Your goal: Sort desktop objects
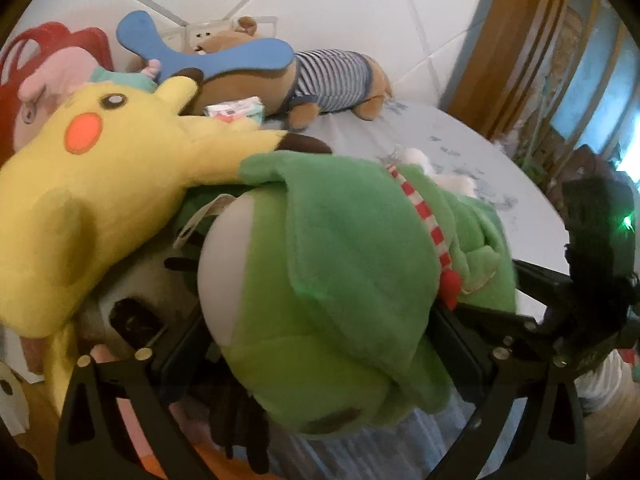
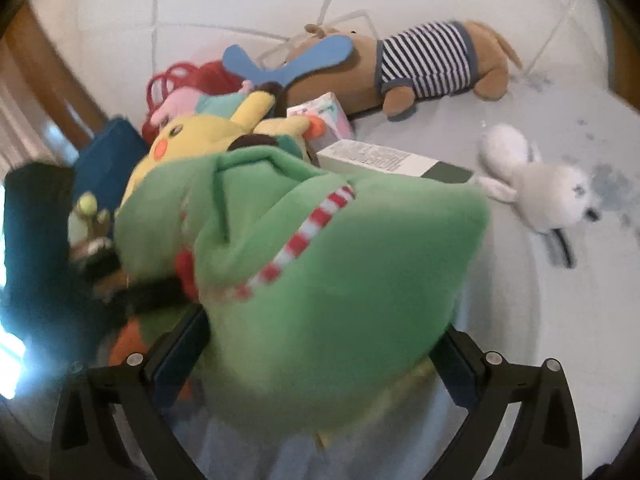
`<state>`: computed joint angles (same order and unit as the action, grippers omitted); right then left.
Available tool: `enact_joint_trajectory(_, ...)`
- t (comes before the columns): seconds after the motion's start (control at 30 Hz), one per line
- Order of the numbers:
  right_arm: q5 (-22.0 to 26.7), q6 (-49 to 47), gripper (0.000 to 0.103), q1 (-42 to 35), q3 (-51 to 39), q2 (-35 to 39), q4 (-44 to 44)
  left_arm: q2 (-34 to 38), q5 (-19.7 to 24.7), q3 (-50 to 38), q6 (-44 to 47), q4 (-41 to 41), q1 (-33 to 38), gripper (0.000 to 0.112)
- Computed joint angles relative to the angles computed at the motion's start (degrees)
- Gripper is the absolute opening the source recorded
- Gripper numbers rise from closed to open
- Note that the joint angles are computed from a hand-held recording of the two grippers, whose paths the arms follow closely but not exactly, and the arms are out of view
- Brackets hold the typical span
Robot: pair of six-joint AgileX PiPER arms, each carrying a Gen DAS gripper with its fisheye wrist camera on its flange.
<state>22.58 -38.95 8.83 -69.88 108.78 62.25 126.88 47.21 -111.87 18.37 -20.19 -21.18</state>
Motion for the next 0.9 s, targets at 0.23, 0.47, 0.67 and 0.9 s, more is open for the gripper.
enact_joint_trajectory(0.23,1.6,3.8,0.094,0.9,-1.0,-3.2,-6.6,-7.3,-4.3,7.5,1.6,-0.5,-0.9,0.089)
enact_joint_trajectory(0.47,-1.2,8.1,0.093,4.3,4.0,-13.9,-12.5,-19.5,-7.8,17.1,1.9,-0.8,-1.3,0.089)
enact_joint_trajectory(0.67,-1.9,17.8,0.093,9.2,4.6,-23.1,-23.2,-32.4,-10.6,24.8,-2.8,4.0,-2.0,0.089)
enact_joint_trajectory(0.9,-0.7,32.1,0.093,17.3,1.1,-28.9,-39.5,-47.2,-12.2,33.4,-13.4,14.2,-2.8,0.089)
